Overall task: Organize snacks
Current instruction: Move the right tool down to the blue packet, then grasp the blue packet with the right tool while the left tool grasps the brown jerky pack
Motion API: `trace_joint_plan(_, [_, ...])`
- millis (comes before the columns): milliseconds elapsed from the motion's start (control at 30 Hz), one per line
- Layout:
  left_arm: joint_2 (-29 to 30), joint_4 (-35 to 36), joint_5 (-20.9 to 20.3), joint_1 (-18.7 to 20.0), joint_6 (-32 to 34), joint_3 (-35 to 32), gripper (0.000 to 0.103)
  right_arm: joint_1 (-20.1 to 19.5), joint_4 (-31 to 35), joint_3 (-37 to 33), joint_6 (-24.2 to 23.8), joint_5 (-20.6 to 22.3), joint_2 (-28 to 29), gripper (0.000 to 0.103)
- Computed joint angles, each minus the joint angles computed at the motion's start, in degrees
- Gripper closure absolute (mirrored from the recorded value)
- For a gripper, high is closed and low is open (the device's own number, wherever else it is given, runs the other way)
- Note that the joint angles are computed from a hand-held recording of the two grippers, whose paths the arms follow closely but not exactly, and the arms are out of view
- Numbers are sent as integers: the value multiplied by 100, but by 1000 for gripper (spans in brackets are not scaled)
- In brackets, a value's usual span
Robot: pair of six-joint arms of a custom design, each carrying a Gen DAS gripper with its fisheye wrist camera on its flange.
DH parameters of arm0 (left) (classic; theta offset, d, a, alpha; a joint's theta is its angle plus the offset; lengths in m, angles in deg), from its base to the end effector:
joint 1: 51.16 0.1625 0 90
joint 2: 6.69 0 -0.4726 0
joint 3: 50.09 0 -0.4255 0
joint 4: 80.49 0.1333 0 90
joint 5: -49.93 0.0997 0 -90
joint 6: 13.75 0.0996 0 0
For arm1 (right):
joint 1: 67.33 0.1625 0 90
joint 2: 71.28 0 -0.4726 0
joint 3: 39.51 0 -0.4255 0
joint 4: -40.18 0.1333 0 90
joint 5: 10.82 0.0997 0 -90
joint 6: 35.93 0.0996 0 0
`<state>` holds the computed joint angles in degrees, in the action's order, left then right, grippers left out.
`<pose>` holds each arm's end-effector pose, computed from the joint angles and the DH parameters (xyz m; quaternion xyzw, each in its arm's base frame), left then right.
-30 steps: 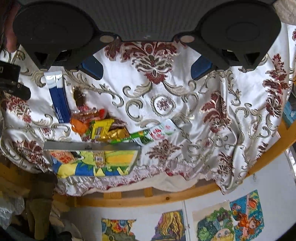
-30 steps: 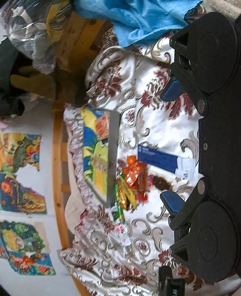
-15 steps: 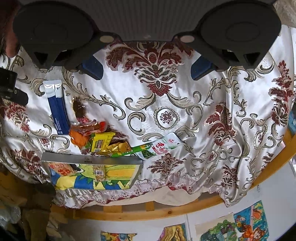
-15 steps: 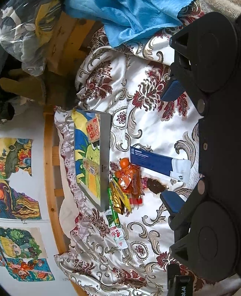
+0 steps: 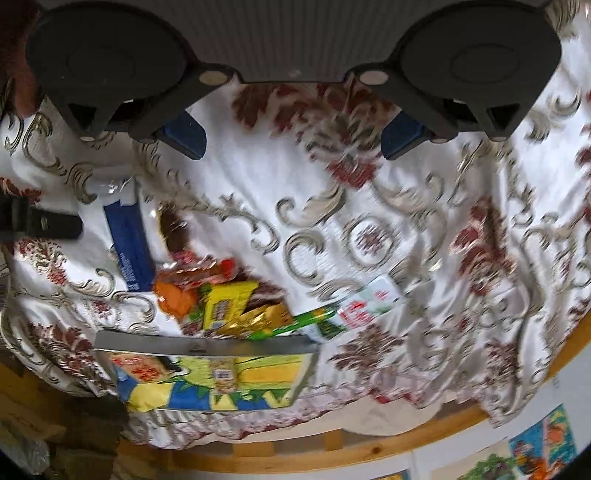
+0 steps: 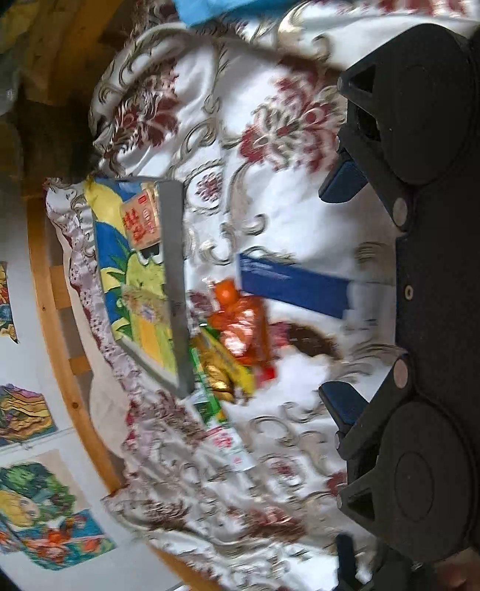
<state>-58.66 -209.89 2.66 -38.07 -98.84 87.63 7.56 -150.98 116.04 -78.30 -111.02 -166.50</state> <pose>-0.2843 -0.2723 -0.0122 0.0819 0.8642 -0.2735 0.4144 0.0316 -0.3267 0.2544 0.1898 -0.9145 0.2646 0.2401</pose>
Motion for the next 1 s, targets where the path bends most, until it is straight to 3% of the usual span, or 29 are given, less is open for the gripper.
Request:
trace_joint_plan(100, [121,-402,273,209,414,-33,0,95,-215,-343,-78,-126,461,1])
trace_joint_plan(233, [334,-1579,510,518,1094,51,0,-62,147,-729,187,94,745,2])
trace_joint_plan(367, [670,-2657,533,870,1975,-3,0,-113,253,-988,454,36,1111,14])
trace_joint_plan(533, [1115,-3374,638,1088,2921,-132,0,-117,155,-1046,401,-39,1278,21])
trace_joint_plan(700, [1363,-4048,718,1104,3528,-111,0,-191,484,-1115,460,176,1192,26])
trace_joint_plan(900, [1381,-4299,652,1105,3761,-78,0,-119,804,-1311,492,78,1425,42])
trace_joint_plan(1000, [1461,-4763,557,1182,4056,-53,0,-102,1111,-1427,682,-23,1544,43])
